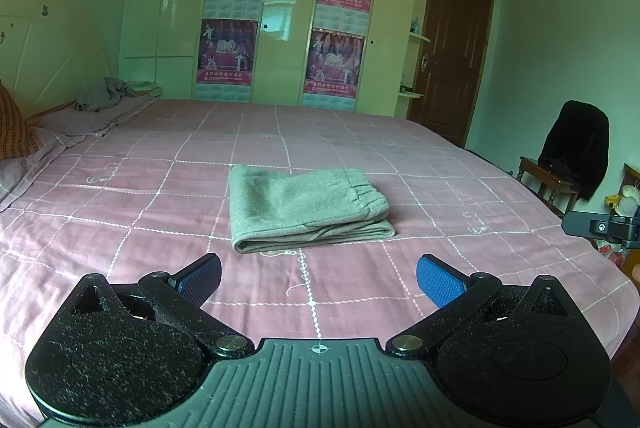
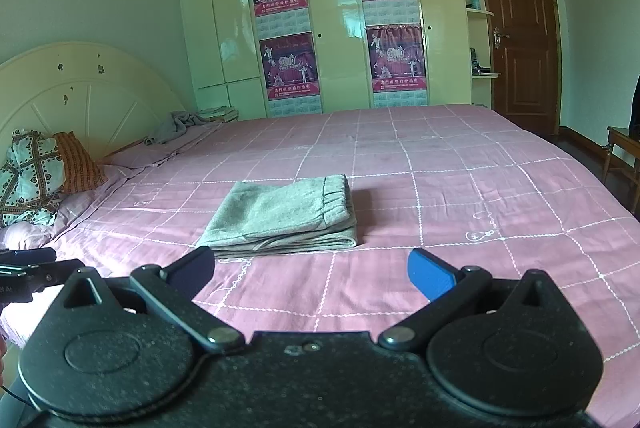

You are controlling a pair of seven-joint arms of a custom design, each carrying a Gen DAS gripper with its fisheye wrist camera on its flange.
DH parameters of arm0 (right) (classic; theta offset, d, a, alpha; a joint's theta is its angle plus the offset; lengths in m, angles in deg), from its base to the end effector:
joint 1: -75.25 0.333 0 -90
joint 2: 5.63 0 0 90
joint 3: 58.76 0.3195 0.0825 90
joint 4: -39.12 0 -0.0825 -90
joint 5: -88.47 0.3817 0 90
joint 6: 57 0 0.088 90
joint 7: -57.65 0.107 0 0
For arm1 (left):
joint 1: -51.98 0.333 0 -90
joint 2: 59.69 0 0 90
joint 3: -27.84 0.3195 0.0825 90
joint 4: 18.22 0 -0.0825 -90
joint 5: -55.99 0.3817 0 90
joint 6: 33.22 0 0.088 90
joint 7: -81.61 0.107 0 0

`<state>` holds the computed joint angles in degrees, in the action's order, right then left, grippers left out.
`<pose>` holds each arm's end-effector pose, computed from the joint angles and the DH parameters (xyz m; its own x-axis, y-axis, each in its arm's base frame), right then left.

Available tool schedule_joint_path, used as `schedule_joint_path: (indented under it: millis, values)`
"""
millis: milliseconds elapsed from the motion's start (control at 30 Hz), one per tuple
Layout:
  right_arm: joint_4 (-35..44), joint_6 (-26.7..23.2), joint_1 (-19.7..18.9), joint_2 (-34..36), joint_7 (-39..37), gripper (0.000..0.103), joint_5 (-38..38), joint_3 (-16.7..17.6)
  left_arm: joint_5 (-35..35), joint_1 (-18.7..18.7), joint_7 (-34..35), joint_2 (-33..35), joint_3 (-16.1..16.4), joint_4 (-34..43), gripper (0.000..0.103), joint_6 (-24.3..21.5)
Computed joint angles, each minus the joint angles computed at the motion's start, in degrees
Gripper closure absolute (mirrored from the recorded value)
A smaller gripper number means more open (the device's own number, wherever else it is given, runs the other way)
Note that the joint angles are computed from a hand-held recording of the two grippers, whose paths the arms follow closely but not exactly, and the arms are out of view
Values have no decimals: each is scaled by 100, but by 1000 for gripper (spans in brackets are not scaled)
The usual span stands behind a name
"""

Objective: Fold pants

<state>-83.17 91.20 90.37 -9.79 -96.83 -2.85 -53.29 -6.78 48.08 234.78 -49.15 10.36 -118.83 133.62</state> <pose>0.5133 0.2135 0.4850 -0.3017 -0.9439 -0.1345 -0.3339 0.2367 -0.9124 0.6299 -0.1715 0.5547 -0.5266 -0.8403 0.1289 -0.4287 0.1315 -0.8938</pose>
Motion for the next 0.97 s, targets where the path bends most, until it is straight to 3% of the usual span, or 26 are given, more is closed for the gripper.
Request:
schedule_joint_path:
  millis: [600, 667, 967]
  values:
    - [-72, 192, -61, 10, 46, 0, -15, -58, 394, 59, -250, 150, -42, 38, 0, 13]
    - [-71, 228, -72, 37, 17, 0, 20, -67, 6, 140, 262, 165, -217, 12, 0, 285]
    - [-77, 252, -67, 51, -89, 0, 85, -70, -530, 142, 641, 117, -201, 50, 1, 227]
